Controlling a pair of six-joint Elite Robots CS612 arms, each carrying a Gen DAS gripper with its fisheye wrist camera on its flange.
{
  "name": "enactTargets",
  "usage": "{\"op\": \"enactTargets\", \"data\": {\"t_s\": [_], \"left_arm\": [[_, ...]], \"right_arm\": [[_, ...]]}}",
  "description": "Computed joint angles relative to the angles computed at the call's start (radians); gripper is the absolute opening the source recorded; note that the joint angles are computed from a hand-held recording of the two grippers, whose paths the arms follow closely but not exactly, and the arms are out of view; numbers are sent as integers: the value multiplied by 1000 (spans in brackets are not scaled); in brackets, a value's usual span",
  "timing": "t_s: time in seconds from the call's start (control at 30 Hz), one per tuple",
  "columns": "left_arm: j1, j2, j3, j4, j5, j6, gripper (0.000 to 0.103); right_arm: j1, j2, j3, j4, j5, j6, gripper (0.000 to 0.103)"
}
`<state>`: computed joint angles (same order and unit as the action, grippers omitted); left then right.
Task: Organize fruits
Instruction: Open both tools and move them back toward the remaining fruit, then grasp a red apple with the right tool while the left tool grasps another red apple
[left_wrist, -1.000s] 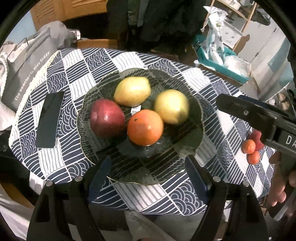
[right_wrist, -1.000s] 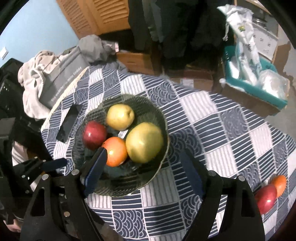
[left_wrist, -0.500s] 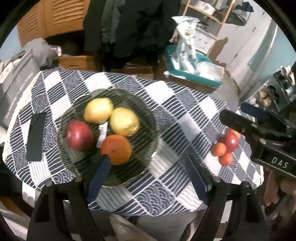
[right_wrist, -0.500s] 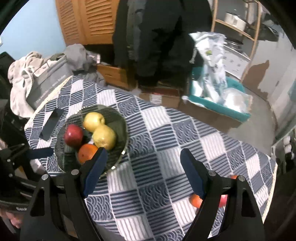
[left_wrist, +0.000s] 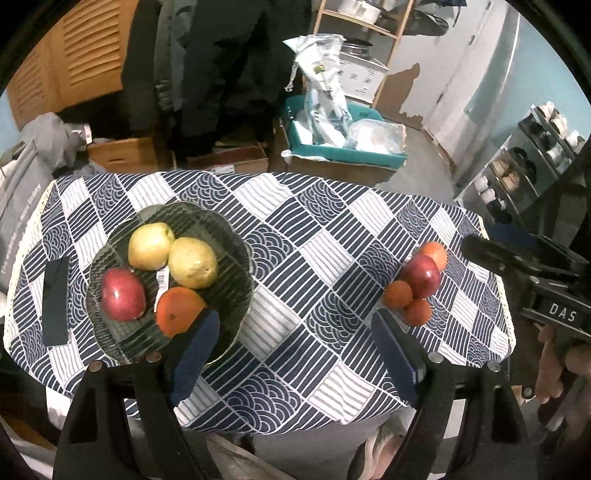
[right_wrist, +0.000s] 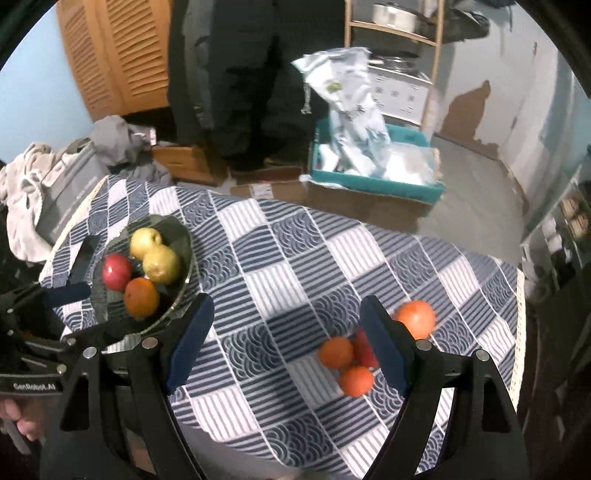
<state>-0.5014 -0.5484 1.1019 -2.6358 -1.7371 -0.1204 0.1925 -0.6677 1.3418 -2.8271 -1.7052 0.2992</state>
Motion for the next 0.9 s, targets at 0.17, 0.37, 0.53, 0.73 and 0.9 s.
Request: {"op": "enactTargets", "data": {"t_s": [0.17, 0.37, 0.53, 0.73, 0.9], "left_arm": [[-15, 1, -7, 6, 9, 17, 86], [-36, 7, -23, 21, 25, 48, 86], [-51, 16, -41, 36, 40, 72, 86], [-66, 33, -66, 38, 63, 93, 86], [-77, 59, -98, 40, 91, 121, 86]], "right_arm": [[-12, -22, 44, -8, -10, 14, 82], [-33, -42, 94, -18, -4, 39, 82], [-48, -51, 124, -24, -7, 53, 82], [-67, -52, 145, -23, 1, 69, 82], [-85, -36, 142, 9, 19, 80, 82]]}}
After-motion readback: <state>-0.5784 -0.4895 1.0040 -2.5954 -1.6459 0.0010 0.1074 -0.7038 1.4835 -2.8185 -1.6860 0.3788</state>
